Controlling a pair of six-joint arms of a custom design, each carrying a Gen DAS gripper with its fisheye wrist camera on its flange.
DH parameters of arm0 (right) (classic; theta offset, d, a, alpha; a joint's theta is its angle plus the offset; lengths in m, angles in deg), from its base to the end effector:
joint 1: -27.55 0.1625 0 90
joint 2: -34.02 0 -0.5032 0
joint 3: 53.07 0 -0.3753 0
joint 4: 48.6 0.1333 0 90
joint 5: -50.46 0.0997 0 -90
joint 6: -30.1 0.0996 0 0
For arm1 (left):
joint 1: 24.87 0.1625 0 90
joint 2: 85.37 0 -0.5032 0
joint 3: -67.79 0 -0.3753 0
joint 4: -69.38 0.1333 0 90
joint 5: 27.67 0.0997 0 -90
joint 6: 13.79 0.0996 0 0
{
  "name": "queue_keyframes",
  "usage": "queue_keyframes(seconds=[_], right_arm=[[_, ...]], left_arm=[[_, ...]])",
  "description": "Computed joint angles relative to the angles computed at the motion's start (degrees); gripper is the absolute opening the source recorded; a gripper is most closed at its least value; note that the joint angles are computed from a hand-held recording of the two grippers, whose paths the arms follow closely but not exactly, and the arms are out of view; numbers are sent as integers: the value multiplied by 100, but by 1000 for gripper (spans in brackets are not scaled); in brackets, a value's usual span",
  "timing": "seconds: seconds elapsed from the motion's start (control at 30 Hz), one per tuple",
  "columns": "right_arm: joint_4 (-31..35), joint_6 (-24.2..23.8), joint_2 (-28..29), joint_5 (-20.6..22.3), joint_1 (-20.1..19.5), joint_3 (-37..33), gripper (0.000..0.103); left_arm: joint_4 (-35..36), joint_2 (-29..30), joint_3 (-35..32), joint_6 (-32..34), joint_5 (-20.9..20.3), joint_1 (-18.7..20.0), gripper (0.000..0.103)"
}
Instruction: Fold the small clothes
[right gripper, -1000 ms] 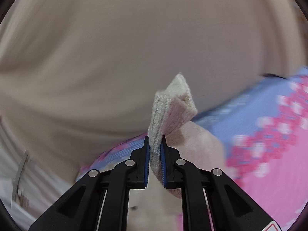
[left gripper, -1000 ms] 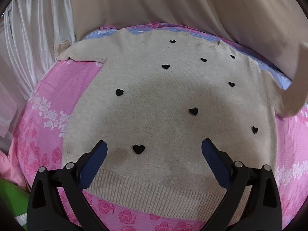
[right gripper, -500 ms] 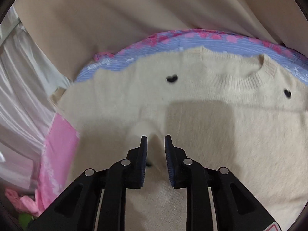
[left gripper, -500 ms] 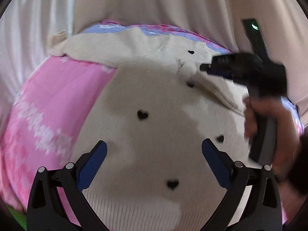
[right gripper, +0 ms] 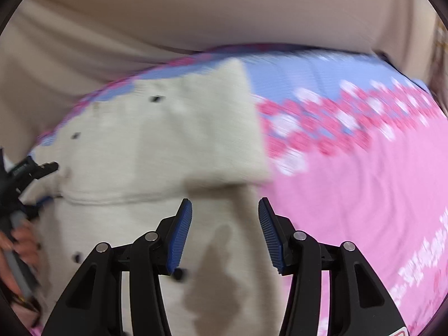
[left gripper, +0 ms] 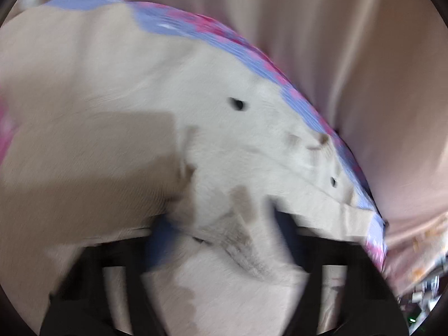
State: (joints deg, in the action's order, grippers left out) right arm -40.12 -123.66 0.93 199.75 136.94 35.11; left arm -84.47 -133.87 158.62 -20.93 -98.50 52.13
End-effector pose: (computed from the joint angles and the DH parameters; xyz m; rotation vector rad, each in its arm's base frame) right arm 0.2341 -0.5216 0.0395 -0.4199 -2.1528 0.9504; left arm -0.0043 -0.7566 0.2357 0.0537 2.8173 -0.6101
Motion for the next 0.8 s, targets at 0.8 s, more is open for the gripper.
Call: queue_keyframes(seconds=[0.8], right_arm=[[-642, -311, -141, -357, -194, 77, 36]], left_arm=[[-670, -444, -126, -156, -226, 645, 32]])
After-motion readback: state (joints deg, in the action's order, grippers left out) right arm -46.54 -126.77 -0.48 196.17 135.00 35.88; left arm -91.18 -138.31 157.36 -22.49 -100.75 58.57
